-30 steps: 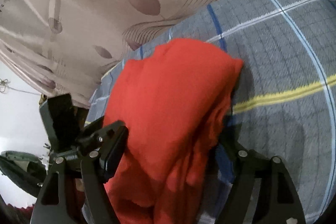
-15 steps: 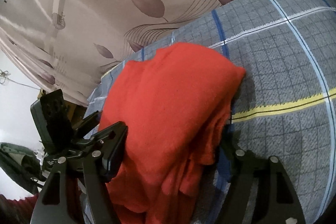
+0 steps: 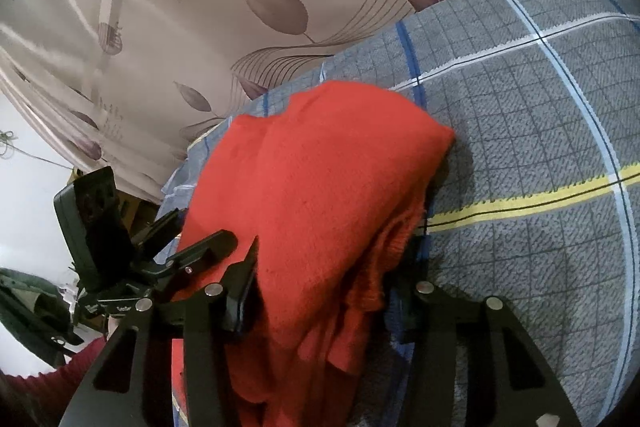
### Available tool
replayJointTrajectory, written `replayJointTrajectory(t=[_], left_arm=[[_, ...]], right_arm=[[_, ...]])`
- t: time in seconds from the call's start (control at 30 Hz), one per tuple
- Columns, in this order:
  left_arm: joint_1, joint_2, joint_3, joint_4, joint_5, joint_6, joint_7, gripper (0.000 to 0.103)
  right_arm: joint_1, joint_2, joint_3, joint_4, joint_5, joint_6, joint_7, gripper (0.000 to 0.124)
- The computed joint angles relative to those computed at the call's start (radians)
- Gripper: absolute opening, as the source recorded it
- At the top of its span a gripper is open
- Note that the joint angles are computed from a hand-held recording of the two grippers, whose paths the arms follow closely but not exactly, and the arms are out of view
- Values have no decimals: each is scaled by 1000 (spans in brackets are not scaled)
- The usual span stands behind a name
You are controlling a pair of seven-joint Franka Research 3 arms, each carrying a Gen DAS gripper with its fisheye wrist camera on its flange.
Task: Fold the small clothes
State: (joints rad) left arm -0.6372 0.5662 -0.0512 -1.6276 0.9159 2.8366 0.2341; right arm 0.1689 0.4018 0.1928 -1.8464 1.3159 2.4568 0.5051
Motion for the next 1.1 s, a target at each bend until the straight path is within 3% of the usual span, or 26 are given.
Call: replayJointTrajectory(t=[0.13, 0.23, 0.27, 0.33, 0.47, 0.63, 0.8, 0.93, 1.03, 1.1], left_arm=[[33, -2, -29, -15, -50, 19, 33, 96], [116, 2, -92, -65, -162, 141, 112, 96], [166, 9, -138, -86, -215, 196, 160, 96], [201, 15, -166, -110, -256, 266, 204, 96], [399, 83, -386, -120, -348, 371, 371, 96], [521, 173, -535, -90, -395, 424, 478, 92], [466, 154, -485, -74, -457, 388, 526, 74], [507, 159, -538, -95, -494, 383, 591, 74], [470, 148, -503, -88, -523, 375, 623, 74], [421, 132, -449, -95, -551, 393, 625, 74]], right_arm=[[0, -4, 4, -9, 18, 12, -21, 48], [5, -10, 4, -18, 27, 28, -39, 48], [4, -11, 4, -21, 31, 27, -43, 48], [3, -10, 3, -21, 39, 21, -45, 48], [3, -9, 2, -20, 44, 15, -45, 49], [-12, -4, -2, -15, 52, -28, -53, 51], [-18, -3, -8, -11, 31, -64, -47, 56], [-10, -12, -14, -11, -33, -90, -35, 65], [-10, -11, -13, -8, -36, -90, -32, 63], [-6, -12, -17, -7, -45, -76, -9, 54]])
